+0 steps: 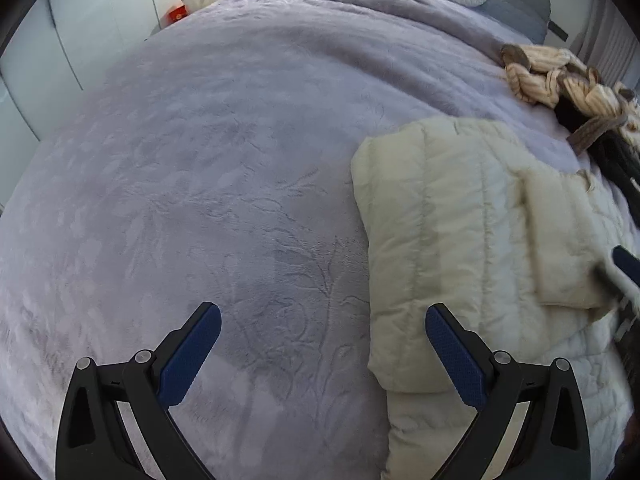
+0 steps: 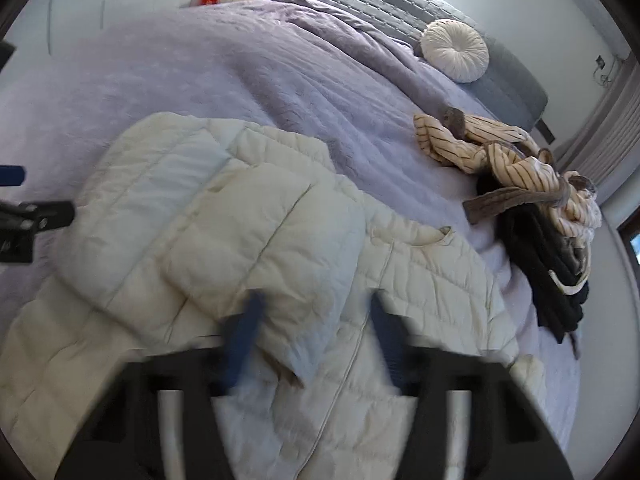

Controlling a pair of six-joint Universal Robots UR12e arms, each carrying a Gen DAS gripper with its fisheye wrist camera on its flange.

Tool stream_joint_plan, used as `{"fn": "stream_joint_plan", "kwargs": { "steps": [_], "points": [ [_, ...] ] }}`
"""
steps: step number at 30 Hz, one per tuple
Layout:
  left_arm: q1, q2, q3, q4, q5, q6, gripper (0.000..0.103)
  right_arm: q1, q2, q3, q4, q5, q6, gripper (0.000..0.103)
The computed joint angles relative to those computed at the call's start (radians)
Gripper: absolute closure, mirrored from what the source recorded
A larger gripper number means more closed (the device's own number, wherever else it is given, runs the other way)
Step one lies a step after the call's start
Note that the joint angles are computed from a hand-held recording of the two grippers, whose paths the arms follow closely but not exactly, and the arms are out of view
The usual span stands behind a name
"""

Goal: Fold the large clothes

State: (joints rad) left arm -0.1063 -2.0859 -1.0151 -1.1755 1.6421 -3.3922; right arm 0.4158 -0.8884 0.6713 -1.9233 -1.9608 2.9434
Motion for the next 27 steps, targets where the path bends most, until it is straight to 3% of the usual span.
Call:
{"fn": "stream_joint_plan", "kwargs": {
  "steps": [1,4,6,9,12,13,14,16,17,18,20,22,27],
  "points": [
    [0.0,-0.005,0.004,-0.003,0.001,0.002,0.001,-0.004,0.006,-0.013,0.012,-0.01,0.035,0.103],
    [-0.001,-0.017,0.016,-0.006,-0.017,-0.004,0.001,-0.034,-0.026,0.017,0.002,0.047,0.182,0.103],
    [-0.007,-0.021,0.025,-0.015,-0.008,0.003,0.001,-0.066,-0.052,0.039,0.025,0.098,0.332,0.103],
    [0.001,-0.021,0.032,-0.009,-0.039,0.003,0.001,-0.138,-0.108,0.117,0.064,0.276,0.595,0.103],
    [0.035,-0.019,0.035,0.028,-0.133,-0.037,0.001,-0.192,-0.157,0.213,0.043,0.461,0.704,0.103],
    [0.053,-0.022,0.042,0.021,-0.188,-0.056,0.001,-0.197,-0.171,0.24,0.012,0.485,0.703,0.102],
    [0.067,-0.03,0.054,0.007,-0.232,-0.071,0.001,-0.191,-0.177,0.248,-0.002,0.467,0.666,0.101],
    [0.087,-0.046,0.076,-0.028,-0.281,-0.089,0.001,-0.154,-0.165,0.215,0.003,0.363,0.505,0.079],
    [0.09,-0.051,0.082,-0.038,-0.291,-0.089,0.001,-0.136,-0.163,0.213,-0.006,0.331,0.446,0.044],
    [0.093,-0.055,0.087,-0.046,-0.299,-0.088,0.001,-0.123,-0.157,0.207,-0.023,0.313,0.385,0.023],
    [0.095,-0.06,0.091,-0.053,-0.313,-0.085,0.001,-0.097,-0.134,0.177,-0.046,0.287,0.26,0.023],
    [0.096,-0.065,0.09,-0.049,-0.327,-0.084,0.001,-0.061,-0.091,0.121,-0.036,0.192,0.14,0.023],
    [0.1,-0.067,0.075,-0.025,-0.38,-0.112,0.001,-0.015,-0.035,0.081,-0.058,0.029,-0.035,0.029]
  ]
}}
